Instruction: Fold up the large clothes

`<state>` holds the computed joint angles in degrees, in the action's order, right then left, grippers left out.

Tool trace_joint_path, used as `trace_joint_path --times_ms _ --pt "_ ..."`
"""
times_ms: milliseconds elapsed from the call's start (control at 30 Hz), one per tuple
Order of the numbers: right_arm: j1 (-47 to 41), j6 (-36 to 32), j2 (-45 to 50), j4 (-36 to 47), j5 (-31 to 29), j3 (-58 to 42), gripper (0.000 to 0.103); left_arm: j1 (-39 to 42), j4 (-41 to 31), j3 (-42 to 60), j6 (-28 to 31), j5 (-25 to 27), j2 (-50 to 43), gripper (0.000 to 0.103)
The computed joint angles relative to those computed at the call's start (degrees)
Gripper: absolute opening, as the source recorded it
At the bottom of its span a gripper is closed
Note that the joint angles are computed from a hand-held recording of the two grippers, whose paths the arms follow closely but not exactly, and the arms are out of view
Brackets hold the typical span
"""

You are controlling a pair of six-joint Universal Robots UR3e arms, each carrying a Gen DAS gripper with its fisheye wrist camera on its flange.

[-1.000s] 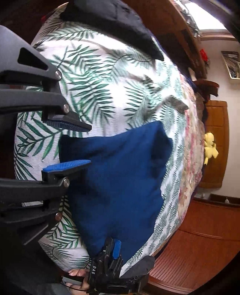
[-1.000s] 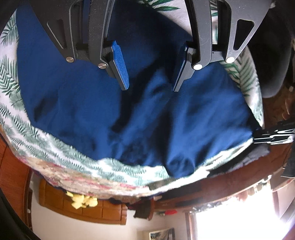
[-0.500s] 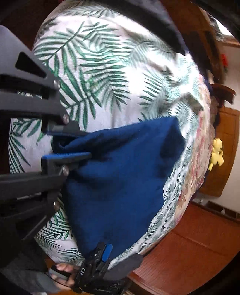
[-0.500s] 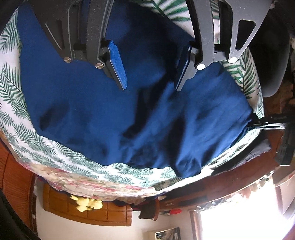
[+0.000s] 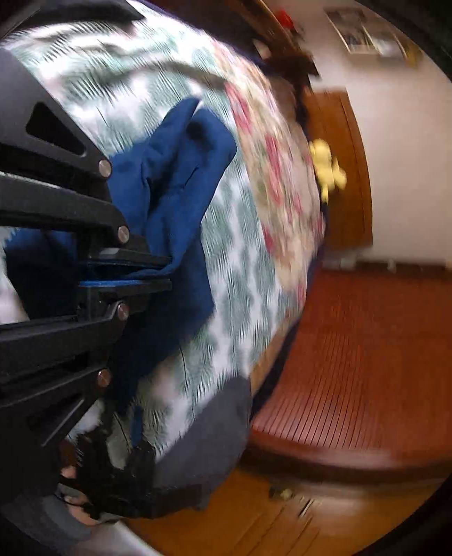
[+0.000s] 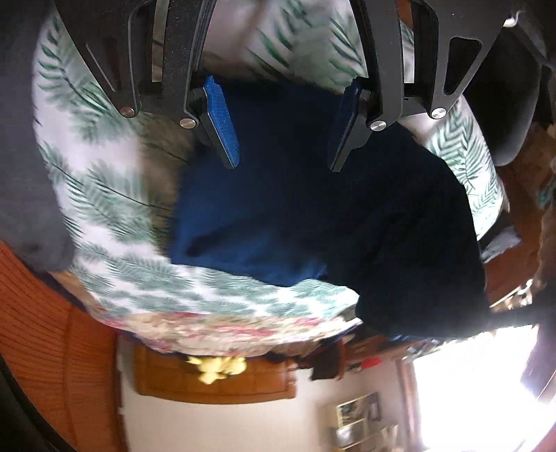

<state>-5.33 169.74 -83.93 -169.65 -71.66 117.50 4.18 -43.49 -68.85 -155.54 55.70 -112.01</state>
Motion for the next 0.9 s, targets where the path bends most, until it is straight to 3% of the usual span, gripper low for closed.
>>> trace_joint_path --times_ms 167,233,333,567,700,900 --pt "-9.90 -4.11 -12.90 3.39 2.73 10.77 0.049 -13.04 -7.12 19.54 -2.72 2.97 -13.02 0.000" --pt "-13.27 -5.73 -17.70 5.93 4.09 13.40 0.049 -17.11 -9.61 26.85 -2.84 6.43 -17.75 0.001" --pt "-15.94 -6.99 -22.40 10.05 5.15 14.73 0.049 -19.46 -17.33 37.85 -3.12 7.99 -23.40 0.002" --pt "-17.24 -7.45 -26.11 12.00 7.22 16.53 0.049 -15.12 -13.22 28.60 -1.80 3.55 -15.78 0.017" --pt "-13.06 -3.70 -21.04 6.69 5.41 14.74 0.049 -10.18 -10.81 26.12 -0.85 2.98 -14.91 0.020" --pt "-7.05 1.24 -11.49 0.40 1.30 11.50 0.049 -2.51 -13.26 31.73 1.51 2.45 -21.51 0.023"
